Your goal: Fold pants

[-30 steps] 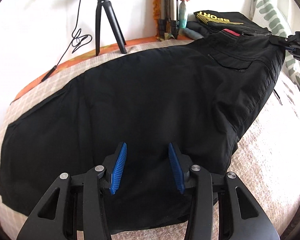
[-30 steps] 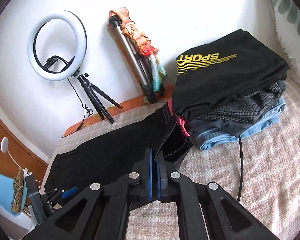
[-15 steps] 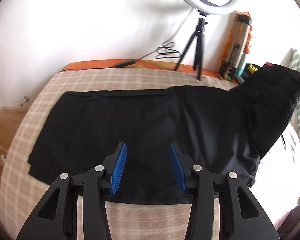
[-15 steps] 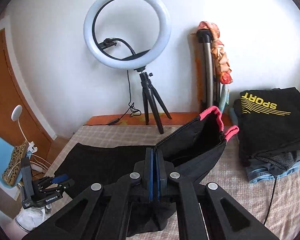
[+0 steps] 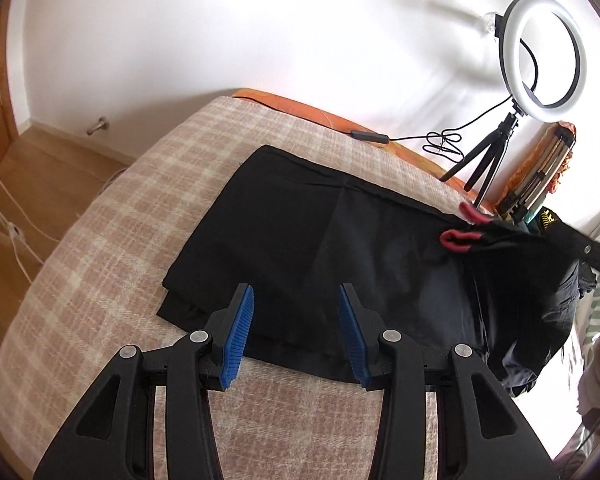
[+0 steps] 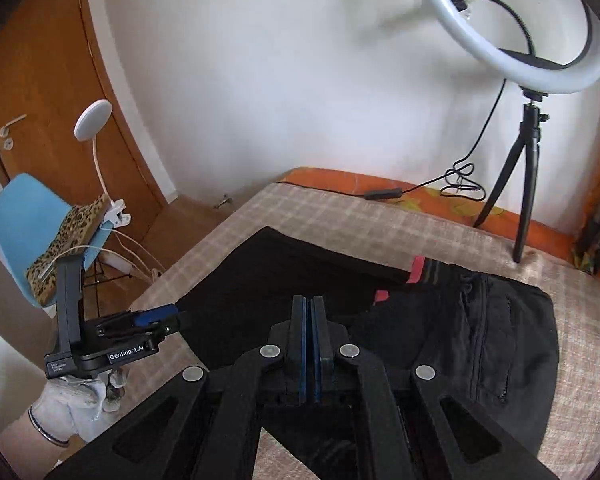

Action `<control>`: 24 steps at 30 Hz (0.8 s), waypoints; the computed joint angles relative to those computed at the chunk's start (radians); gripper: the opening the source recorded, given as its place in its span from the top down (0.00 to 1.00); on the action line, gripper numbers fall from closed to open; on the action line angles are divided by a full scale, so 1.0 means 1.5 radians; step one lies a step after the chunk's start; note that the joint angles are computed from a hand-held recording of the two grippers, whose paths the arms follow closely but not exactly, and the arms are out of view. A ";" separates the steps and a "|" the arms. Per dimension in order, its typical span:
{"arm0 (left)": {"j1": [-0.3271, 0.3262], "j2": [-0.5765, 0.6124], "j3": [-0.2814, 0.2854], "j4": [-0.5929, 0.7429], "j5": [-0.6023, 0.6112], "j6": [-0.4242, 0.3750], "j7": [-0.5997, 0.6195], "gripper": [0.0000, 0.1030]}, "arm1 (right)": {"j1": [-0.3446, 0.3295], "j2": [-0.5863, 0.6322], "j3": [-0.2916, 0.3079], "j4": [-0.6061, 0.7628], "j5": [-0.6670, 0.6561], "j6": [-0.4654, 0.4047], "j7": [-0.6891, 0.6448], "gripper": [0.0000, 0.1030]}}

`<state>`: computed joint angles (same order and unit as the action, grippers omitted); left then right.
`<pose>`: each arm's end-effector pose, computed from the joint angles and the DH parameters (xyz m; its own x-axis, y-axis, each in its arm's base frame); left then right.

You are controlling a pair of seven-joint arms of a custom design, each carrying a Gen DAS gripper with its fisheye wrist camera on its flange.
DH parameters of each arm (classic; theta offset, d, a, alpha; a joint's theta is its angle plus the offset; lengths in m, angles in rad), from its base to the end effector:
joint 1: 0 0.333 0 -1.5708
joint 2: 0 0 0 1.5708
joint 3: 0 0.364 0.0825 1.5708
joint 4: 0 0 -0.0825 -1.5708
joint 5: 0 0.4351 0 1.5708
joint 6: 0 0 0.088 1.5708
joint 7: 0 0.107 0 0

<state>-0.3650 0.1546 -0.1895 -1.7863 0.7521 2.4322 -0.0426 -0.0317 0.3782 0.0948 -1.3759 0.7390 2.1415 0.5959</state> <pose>0.6010 -0.3606 0.5492 0.4447 -0.8350 0.3240 -0.5831 -0.5445 -0.6029 0.7751 0.0635 0.5897 0.7154 -0.6702 -0.1976 -0.5832 -0.4169 -0.6971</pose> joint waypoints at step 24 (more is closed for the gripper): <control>-0.064 0.237 0.009 0.252 -0.313 0.187 0.196 0.39 | -0.134 0.041 -0.050 0.058 0.029 -0.110 0.005 0.44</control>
